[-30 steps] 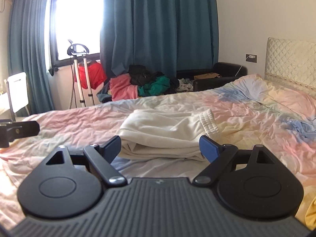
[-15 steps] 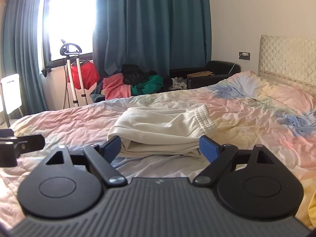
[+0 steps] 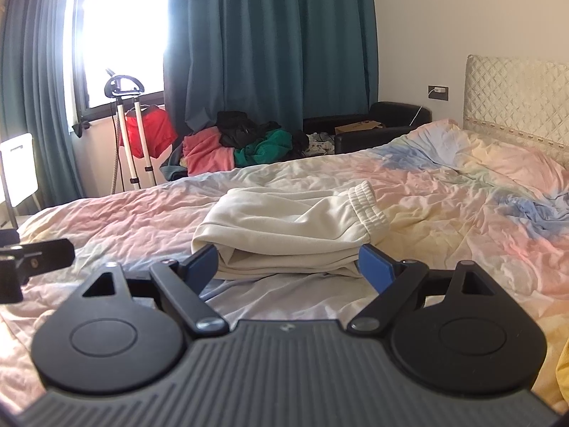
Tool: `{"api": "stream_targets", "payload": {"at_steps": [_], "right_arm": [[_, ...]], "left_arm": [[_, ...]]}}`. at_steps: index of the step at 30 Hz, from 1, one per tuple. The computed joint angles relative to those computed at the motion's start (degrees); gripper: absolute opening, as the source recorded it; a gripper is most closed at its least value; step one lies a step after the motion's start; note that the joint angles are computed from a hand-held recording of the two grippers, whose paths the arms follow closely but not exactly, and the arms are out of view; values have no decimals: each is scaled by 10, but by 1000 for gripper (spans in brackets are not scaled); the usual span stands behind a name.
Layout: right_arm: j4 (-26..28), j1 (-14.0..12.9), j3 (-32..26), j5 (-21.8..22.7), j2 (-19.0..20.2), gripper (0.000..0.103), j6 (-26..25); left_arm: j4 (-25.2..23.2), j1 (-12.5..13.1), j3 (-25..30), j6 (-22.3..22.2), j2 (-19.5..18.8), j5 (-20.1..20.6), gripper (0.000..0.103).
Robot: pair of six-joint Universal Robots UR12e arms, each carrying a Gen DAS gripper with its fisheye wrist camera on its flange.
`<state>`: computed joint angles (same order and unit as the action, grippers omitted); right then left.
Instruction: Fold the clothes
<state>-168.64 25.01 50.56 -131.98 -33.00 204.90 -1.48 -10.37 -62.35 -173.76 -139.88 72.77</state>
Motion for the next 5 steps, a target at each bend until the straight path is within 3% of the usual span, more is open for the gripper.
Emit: {"api": "stream_targets", "payload": {"at_steps": [5], "right_arm": [[3, 0, -1, -1, 0, 88, 1]], "left_arm": [[1, 2, -3, -1, 1, -8, 103]]}}
